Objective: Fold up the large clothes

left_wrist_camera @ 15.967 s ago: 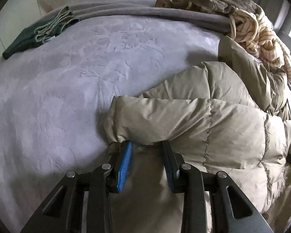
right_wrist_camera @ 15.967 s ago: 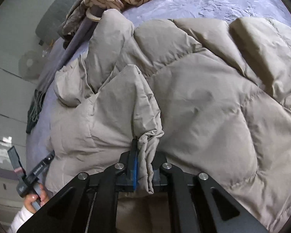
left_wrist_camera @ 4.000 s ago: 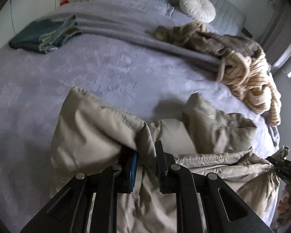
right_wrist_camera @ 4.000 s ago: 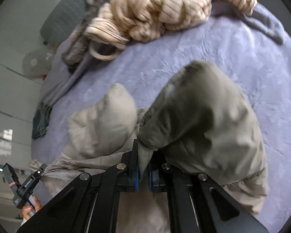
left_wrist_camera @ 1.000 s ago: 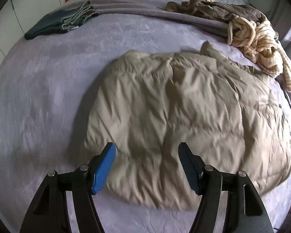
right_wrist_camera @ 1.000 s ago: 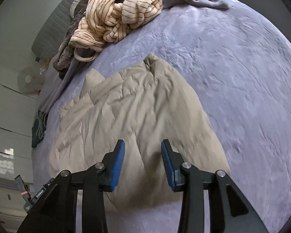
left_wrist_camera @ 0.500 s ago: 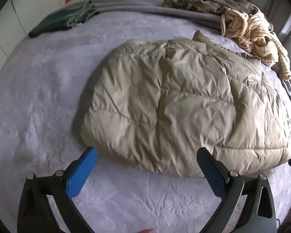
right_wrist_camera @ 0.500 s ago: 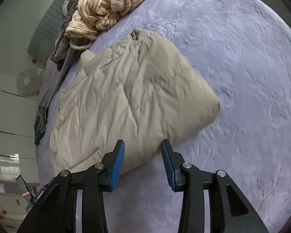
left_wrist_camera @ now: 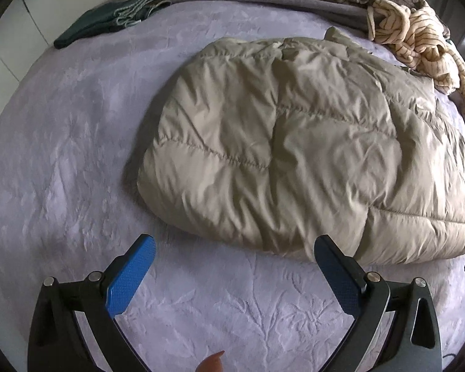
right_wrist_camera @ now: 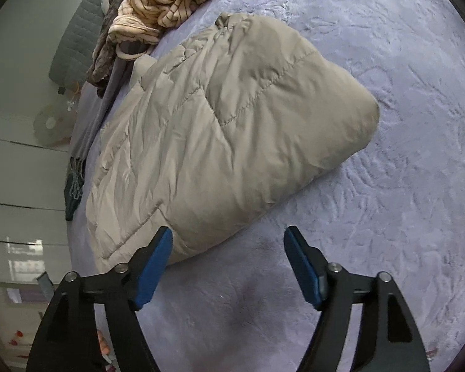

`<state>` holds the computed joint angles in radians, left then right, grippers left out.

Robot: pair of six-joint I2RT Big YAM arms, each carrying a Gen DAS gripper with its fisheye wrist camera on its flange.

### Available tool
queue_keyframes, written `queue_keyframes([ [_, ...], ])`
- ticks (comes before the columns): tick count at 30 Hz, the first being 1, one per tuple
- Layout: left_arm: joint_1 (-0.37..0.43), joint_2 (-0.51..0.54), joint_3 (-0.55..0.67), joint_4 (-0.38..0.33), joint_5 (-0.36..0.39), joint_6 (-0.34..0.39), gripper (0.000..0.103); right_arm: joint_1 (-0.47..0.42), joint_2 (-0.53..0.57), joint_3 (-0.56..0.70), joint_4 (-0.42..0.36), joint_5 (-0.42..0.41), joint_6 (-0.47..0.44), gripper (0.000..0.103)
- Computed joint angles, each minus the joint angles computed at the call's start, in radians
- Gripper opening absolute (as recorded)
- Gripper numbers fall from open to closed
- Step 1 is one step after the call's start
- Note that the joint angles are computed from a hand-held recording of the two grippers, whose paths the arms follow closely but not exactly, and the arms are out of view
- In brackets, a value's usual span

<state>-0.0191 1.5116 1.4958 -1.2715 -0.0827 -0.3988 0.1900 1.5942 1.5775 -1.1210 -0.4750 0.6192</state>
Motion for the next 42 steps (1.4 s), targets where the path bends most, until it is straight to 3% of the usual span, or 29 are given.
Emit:
queue_keyframes([
  [5, 0.002, 0.010, -0.004, -0.013, -0.018, -0.010, 0.102, -0.010, 0.001, -0.018, 0.038, -0.033, 0.044, 0.085],
  [11, 0.029, -0.015, -0.058, 0.043, 0.107, -0.014, 0.102, -0.020, 0.012, -0.032, 0.067, -0.061, 0.086, 0.088],
  [15, 0.058, -0.043, -0.111, 0.111, 0.204, -0.063, 0.102, -0.021, 0.011, -0.051, 0.126, -0.081, 0.132, 0.088],
  [21, 0.098, -0.020, -0.132, 0.146, 0.340, -0.086, 0.102, -0.019, 0.034, -0.055, 0.207, -0.112, 0.194, 0.088],
  [26, 0.133, -0.009, -0.170, 0.244, 0.483, -0.171, 0.102, -0.018, 0.089, -0.029, 0.260, -0.175, 0.273, 0.089],
  [27, 0.141, -0.006, -0.173, 0.264, 0.499, -0.185, 0.102, -0.016, 0.098, -0.023, 0.278, -0.186, 0.289, 0.103],
  [28, 0.146, -0.002, -0.173, 0.285, 0.514, -0.198, 0.102, -0.014, 0.102, -0.026, 0.321, -0.201, 0.314, 0.103],
  [32, 0.158, 0.015, -0.170, 0.355, 0.552, -0.231, 0.102, -0.003, 0.121, -0.011, 0.400, -0.214, 0.377, 0.103],
  [37, 0.179, 0.045, -0.192, 0.428, 0.589, -0.293, 0.102, 0.002, 0.139, -0.005, 0.371, -0.239, 0.353, 0.103],
  [42, 0.162, 0.068, -0.162, 0.478, 0.532, -0.354, 0.102, 0.008, 0.175, 0.018, 0.360, -0.255, 0.338, 0.103],
])
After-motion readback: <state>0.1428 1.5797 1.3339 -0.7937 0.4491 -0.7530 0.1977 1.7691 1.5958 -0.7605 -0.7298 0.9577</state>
